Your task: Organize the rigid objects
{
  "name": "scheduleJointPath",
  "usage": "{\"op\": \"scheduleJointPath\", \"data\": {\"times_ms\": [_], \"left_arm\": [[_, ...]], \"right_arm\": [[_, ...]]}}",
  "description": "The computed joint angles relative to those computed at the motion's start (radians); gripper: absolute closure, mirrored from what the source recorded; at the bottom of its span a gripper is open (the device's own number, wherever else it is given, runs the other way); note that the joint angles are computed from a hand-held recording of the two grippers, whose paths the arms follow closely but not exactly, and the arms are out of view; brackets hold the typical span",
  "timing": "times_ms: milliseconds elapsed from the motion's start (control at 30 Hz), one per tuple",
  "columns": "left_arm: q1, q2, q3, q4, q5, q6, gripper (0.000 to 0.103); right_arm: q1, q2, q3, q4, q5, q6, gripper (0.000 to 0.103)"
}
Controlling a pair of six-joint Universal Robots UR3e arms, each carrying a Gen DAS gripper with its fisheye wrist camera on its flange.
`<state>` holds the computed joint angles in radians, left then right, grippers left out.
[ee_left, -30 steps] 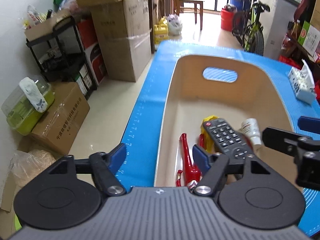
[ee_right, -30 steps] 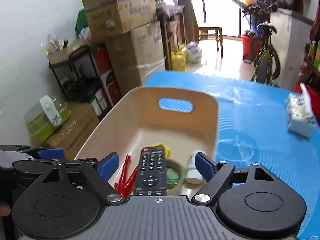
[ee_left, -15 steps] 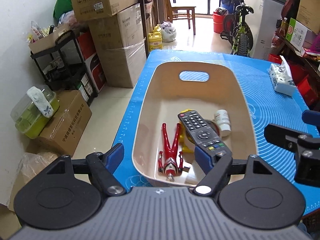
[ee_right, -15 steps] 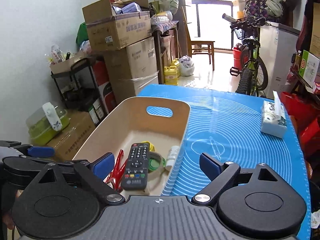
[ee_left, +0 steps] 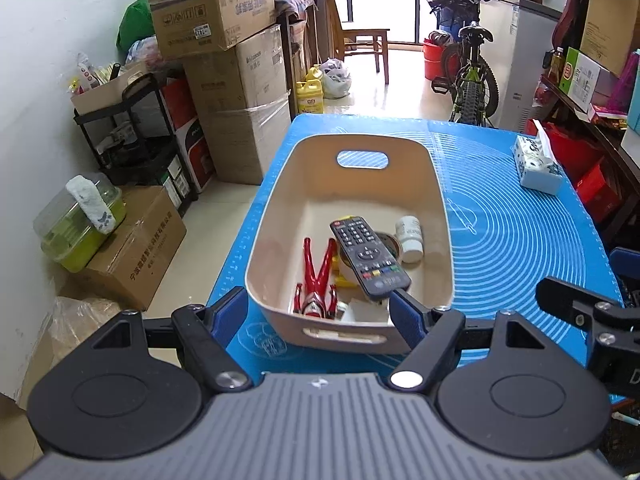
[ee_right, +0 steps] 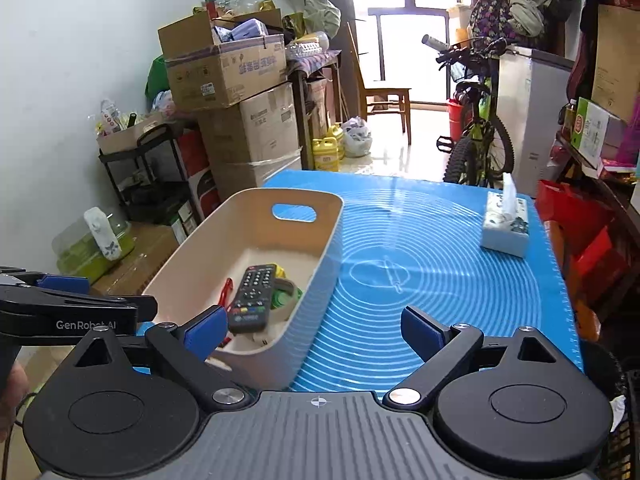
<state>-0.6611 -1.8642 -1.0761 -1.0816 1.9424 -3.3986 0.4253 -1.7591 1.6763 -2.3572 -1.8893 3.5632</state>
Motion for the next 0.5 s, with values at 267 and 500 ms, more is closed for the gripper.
{"op": "scheduleJointPath", "data": {"times_ms": [267, 500], "left_arm": [[-0.078, 0.033, -0.092, 0.046, 0.053, -0.027, 0.025], [-0.126, 0.061, -0.200, 0.140, 0.072, -0.065, 0.025]], "right_arm": [[0.048, -0.134, 0.140, 0.009, -0.059, 0.007, 0.009], [0.061, -0.240, 0.251, 0.037, -0.065, 0.044, 0.009]]}}
